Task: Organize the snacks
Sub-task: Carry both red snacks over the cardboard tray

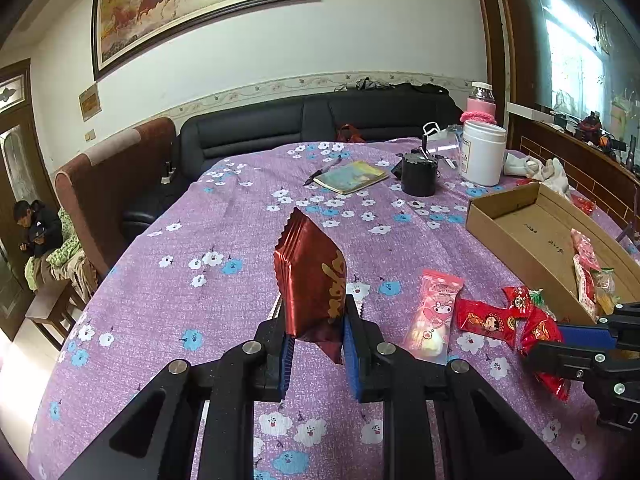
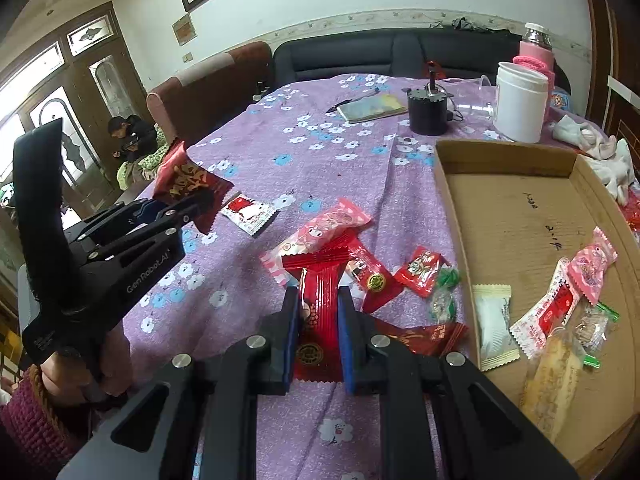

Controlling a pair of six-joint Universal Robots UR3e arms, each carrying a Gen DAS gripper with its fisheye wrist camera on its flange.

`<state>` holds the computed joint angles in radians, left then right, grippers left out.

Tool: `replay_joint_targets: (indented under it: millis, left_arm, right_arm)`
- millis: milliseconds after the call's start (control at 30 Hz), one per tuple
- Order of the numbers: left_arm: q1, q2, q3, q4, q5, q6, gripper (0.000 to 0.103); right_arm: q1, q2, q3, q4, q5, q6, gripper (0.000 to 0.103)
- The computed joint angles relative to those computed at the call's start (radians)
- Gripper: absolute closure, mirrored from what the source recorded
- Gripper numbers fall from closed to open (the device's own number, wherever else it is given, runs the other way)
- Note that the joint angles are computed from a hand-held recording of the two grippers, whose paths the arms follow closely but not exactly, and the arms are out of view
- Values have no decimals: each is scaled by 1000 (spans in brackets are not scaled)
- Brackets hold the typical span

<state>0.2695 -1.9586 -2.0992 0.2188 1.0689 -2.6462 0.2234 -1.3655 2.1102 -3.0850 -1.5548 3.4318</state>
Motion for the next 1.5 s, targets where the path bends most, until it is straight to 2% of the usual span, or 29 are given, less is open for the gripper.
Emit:
replay_joint_targets:
  millis: [233, 400, 533, 667, 700, 833, 1000, 1300, 1500]
  left_arm:
    - [14, 7, -14, 15, -16, -8, 81]
    - [11, 9, -30, 37, -12, -3, 81]
    - [4, 10, -62, 86, -8, 7, 81]
    - [-6, 18, -74, 92, -9, 9, 81]
    - [-7, 24, -77, 84, -14, 10, 81]
    - [-15, 68, -90, 34, -30, 2, 81]
    - [-43, 130, -118, 3, -30, -8, 81]
    - [-149, 257, -93, -187, -53, -58, 81]
    - [-265, 287, -40, -272, -35, -109, 81]
  right_arm:
    - [3, -6, 4, -8, -44, 9, 86]
    - [31, -20, 2, -8, -138, 18, 86]
    - [17, -39, 18, -17, -139, 19, 86]
    - [45, -38, 8, -11, -226, 20, 86]
    - [35, -49, 19, -16, -220, 20, 86]
    - [-42, -118, 86, -39, -146, 30, 86]
    - [-232, -263, 223, -65, 34, 40, 86]
    - [-466, -440, 349, -18, 207, 22, 86]
    - [-597, -523, 403, 30, 304, -5, 86]
